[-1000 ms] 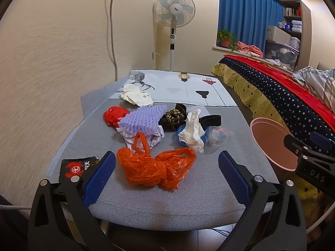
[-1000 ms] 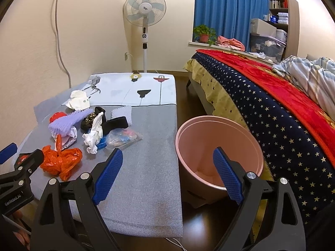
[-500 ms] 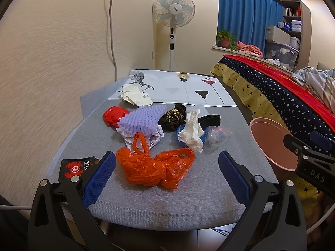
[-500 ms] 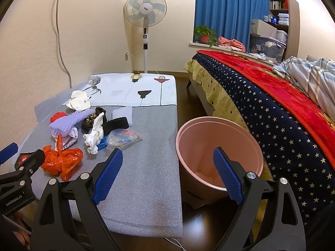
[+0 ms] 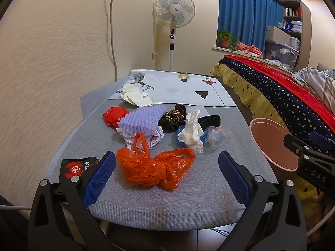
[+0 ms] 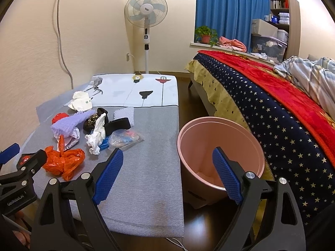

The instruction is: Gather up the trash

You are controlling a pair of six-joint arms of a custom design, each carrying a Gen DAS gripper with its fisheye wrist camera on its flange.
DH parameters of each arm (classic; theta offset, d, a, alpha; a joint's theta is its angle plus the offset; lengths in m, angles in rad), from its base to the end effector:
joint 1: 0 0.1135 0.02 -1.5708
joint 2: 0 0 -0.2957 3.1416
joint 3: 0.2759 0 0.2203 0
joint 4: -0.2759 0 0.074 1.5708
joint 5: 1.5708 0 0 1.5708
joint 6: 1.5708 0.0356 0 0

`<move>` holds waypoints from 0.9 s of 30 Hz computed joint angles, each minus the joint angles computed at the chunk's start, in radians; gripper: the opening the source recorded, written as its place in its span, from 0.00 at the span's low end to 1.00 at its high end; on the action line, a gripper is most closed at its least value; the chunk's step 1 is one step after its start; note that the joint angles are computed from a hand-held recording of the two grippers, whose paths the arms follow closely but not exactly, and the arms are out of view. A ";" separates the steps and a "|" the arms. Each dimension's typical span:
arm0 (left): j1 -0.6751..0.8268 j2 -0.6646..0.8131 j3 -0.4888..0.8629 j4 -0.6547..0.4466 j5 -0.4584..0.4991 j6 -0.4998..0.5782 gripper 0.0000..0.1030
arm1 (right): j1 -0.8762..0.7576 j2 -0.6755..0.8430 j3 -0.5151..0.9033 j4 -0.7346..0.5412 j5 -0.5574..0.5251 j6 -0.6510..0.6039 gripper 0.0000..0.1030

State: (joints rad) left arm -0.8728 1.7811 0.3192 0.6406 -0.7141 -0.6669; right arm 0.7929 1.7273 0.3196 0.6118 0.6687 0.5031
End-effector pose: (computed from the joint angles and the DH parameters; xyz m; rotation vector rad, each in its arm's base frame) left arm 0.1677 -0.1637 0.1246 -0.0921 2.1550 -0.0127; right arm 0.1779 0.1491 0.1333 -0.0088 2.1666 -0.0658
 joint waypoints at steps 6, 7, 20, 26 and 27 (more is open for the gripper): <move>0.003 0.005 0.006 -0.005 -0.009 -0.008 0.92 | -0.010 0.010 -0.016 0.060 -0.039 -0.022 0.66; 0.006 0.009 0.008 -0.005 -0.011 -0.010 0.92 | -0.014 0.014 -0.015 0.070 -0.050 -0.026 0.64; 0.114 0.117 0.025 0.032 0.011 -0.048 0.83 | -0.094 0.136 0.045 0.177 -0.223 -0.070 0.54; 0.202 0.213 0.045 0.066 0.104 -0.096 0.80 | -0.152 0.221 0.107 0.194 -0.308 -0.078 0.54; 0.212 0.233 0.051 0.075 0.119 -0.098 0.79 | -0.164 0.236 0.121 0.192 -0.328 -0.078 0.54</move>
